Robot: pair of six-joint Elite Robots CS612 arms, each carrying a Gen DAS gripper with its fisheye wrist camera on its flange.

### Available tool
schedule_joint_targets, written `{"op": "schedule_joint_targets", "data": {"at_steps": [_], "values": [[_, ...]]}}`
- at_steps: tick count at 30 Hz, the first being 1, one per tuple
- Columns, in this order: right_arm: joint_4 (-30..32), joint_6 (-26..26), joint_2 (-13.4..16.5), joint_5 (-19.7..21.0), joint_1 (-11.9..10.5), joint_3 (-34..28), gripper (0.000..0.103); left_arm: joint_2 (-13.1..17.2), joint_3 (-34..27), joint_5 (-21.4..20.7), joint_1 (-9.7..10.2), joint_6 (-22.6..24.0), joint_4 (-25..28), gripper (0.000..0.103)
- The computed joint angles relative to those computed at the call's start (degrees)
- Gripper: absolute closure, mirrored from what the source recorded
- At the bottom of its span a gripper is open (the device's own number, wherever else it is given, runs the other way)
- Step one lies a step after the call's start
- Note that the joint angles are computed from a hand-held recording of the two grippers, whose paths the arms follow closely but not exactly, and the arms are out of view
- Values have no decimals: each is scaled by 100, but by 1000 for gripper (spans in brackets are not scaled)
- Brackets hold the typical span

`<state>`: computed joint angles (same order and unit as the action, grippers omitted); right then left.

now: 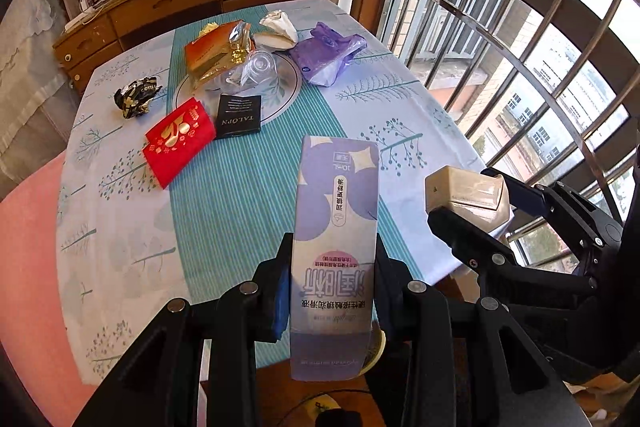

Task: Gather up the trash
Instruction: 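Carry the white carton and tan paper down toward the bin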

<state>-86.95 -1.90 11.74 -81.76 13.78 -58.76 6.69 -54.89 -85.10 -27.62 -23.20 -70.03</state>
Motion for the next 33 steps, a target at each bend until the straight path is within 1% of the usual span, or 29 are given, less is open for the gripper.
{"op": "schedule_joint_targets", "data": {"at_steps": [4,8,13,18,24,27,33], "values": [[428,368,270,-236,141,-720,43,332,-930,-86,-34,57,469,69],[952,603,509,-384,248,-1379,43,584,-1618,-167,-94,91,901,69],[1650,680,702,-445,325,-1957,44,791,-2123,-269,-166,6,1302,69],[2146,657,847,-414,329,-2347,43,925,-2304,-314,-261,-92,1553,69],[2673,674,1005,-280,218,-2579,43,1093,-2382,-372,-393,-258,1810,69],[2913,596,1105,-120,124,-2660,43,1191,-2389,-379,-440,-473,1886,69],[3172,275,1300,94,-30,-2553,43,1465,-2362,-448,-494,-987,1962,69]]}}
